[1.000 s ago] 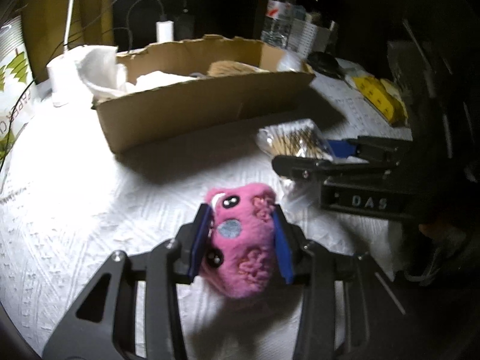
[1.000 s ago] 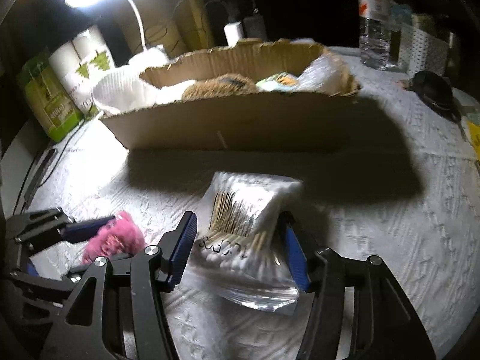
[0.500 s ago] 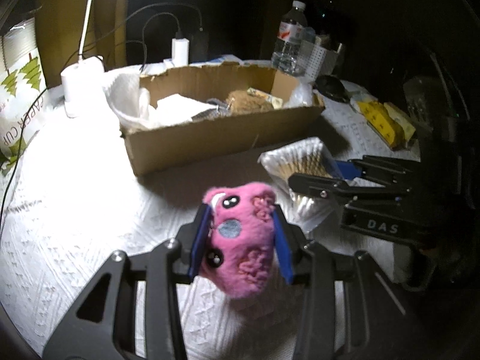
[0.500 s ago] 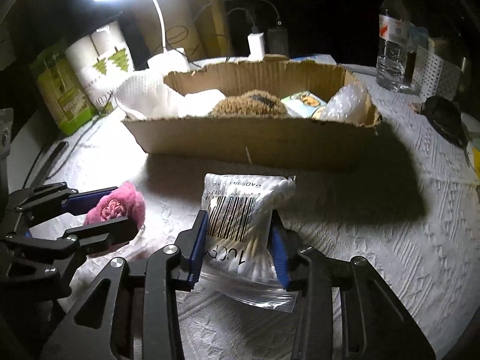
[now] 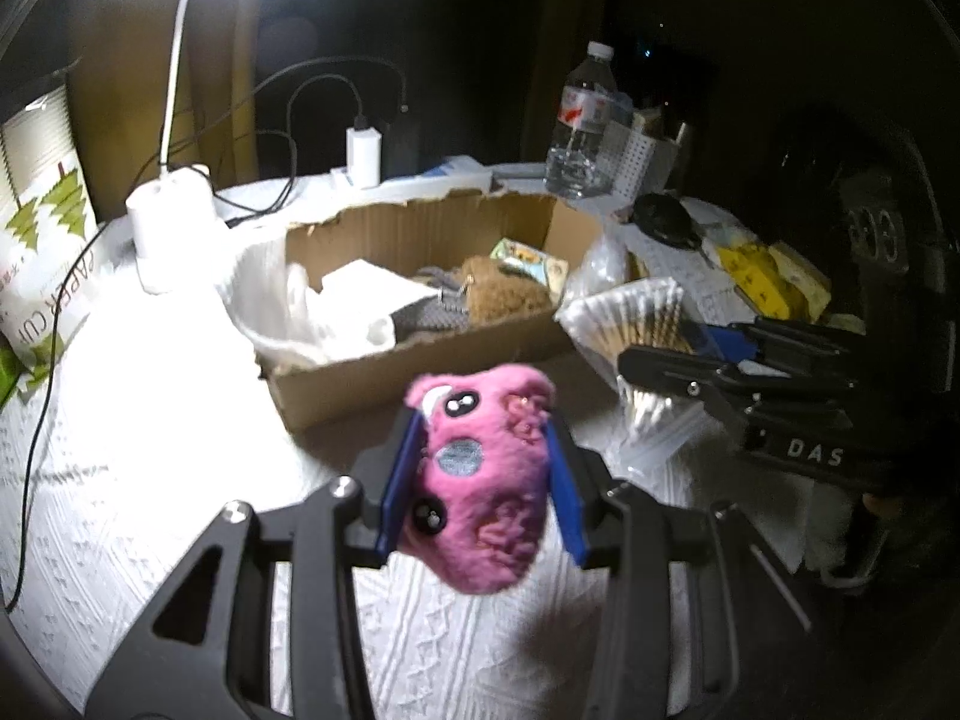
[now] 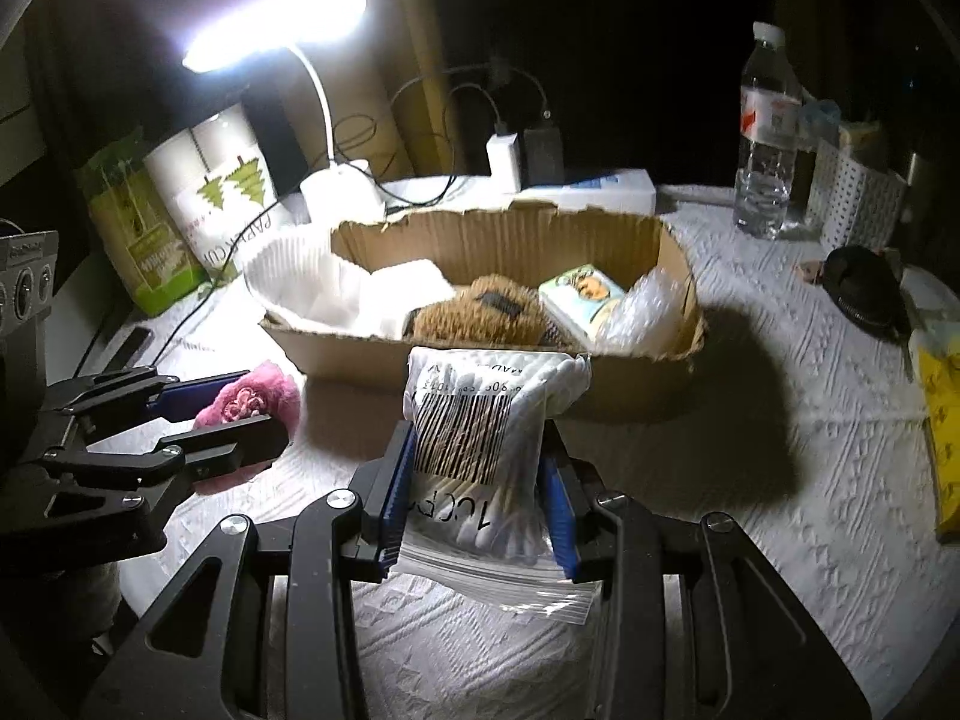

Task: Organize soft objects
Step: 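Carry pink plush and cotton swab bag over the box with both tools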

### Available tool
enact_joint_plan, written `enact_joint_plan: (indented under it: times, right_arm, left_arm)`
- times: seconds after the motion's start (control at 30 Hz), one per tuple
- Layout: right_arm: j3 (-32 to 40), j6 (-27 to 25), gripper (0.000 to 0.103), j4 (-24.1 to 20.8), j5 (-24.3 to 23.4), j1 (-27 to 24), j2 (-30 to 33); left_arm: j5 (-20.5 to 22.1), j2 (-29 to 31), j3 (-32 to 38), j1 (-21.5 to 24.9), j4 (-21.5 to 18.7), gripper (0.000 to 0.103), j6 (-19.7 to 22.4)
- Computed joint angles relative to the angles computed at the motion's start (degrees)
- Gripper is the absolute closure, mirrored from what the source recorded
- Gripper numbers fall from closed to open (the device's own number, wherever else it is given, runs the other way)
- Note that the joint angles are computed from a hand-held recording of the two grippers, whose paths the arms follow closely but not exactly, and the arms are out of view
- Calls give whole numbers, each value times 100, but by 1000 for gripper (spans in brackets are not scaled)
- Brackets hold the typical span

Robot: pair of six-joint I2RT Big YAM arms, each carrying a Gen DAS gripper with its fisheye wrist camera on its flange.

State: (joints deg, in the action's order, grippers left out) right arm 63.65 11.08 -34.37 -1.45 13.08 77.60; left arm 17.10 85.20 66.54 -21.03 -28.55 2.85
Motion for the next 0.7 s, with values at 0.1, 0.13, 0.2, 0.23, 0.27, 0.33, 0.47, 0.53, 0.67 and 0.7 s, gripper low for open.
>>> enact_joint_plan:
  times: [0.1, 0.13, 0.2, 0.23, 0.27, 0.33, 0.47, 0.53, 0.67, 0.7]
  right_arm:
    - [69, -69, 62, -4, -38, -59, -2]
    - [93, -88, 62, -4, -47, -78, -2]
    - [156, -125, 62, -5, -64, -128, 4]
    - [175, -136, 62, -3, -70, -141, 7]
    - [204, -158, 62, -2, -81, -169, 13]
    - [262, -199, 62, -3, -100, -226, 34]
    - [359, -247, 62, -1, -135, -323, 85]
    - [409, -272, 62, -3, -151, -362, 113]
    - [533, -314, 62, 4, -179, -448, 191]
    - [558, -323, 62, 1, -185, -461, 208]
  left_arm:
    - [-42, 41, 97, -8, 1, 62, -11]
    - [-51, 50, 124, -7, 6, 62, -8]
    - [-78, 91, 209, -2, 11, 62, -2]
    - [-103, 112, 261, -4, 22, 62, 2]
    - [-121, 128, 299, -4, 29, 62, 2]
    - [-142, 180, 400, -4, 41, 62, 4]
    - [-175, 296, 590, -8, 47, 62, -16]
    - [-187, 361, 681, -3, 49, 62, -34]
    - [-233, 519, 869, 7, 62, 62, -98]
    - [-241, 541, 887, 9, 66, 62, -115]
